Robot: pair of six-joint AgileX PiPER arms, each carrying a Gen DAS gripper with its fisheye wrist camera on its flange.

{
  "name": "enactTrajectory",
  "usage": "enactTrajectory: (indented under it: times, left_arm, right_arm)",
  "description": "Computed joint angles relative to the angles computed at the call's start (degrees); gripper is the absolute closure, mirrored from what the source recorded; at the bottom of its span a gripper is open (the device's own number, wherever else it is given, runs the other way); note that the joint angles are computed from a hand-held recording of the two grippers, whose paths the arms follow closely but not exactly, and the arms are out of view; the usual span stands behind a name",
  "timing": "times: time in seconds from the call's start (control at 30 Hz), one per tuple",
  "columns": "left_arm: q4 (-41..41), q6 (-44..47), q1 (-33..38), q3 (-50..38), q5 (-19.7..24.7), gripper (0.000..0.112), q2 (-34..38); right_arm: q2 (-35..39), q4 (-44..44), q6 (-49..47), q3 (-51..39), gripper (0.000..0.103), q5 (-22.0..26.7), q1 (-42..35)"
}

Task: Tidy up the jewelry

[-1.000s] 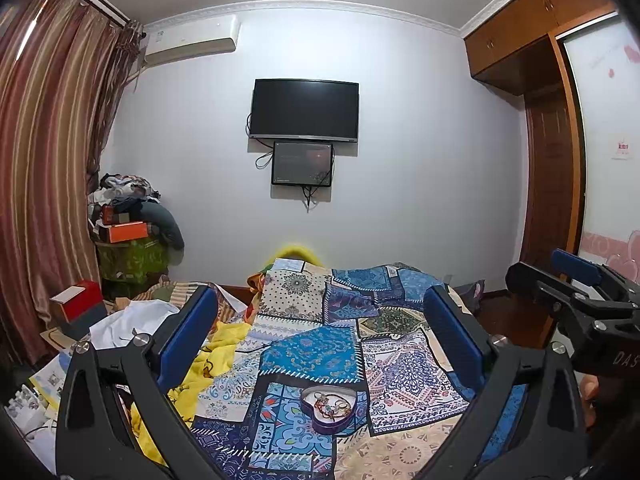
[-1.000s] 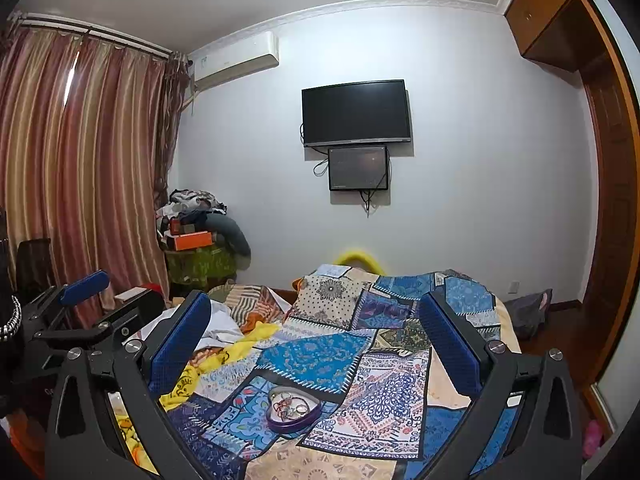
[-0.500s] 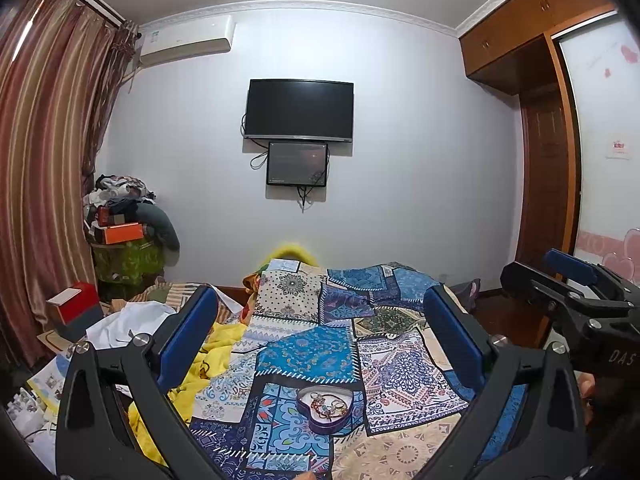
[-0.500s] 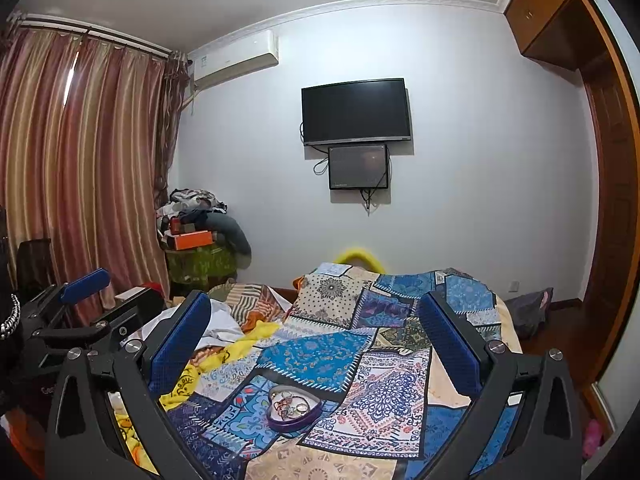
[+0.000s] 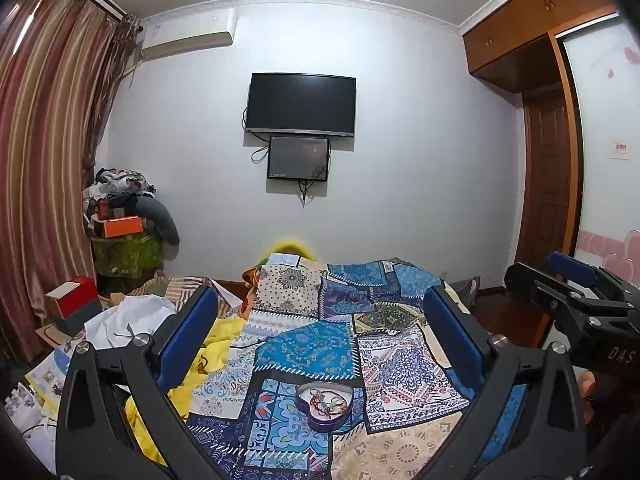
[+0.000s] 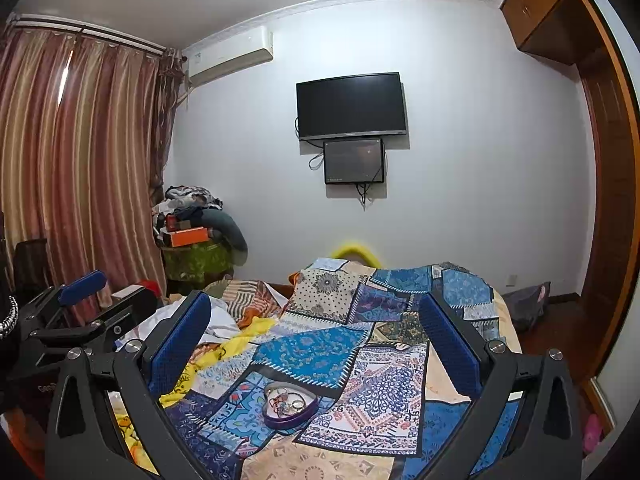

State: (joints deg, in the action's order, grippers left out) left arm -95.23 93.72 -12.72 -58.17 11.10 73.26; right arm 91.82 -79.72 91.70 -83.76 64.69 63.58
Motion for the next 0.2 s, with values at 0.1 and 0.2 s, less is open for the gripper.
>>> enactTrajectory:
  times: [0.1,0.2]
  left_arm:
    - [0.20,-0.17,-0.02,-0.38,0.22,0.009,0.80]
    - [1.76,-1.74,-0.08,-1.15,0.11,0.009,1.80]
  right_arm:
    - [-0.08,0.46,0.16,0.29,0.000,-0.23,-0.51]
    - [-0.24,1.13,0.32,0.83,0.000,-0.69,-1.37]
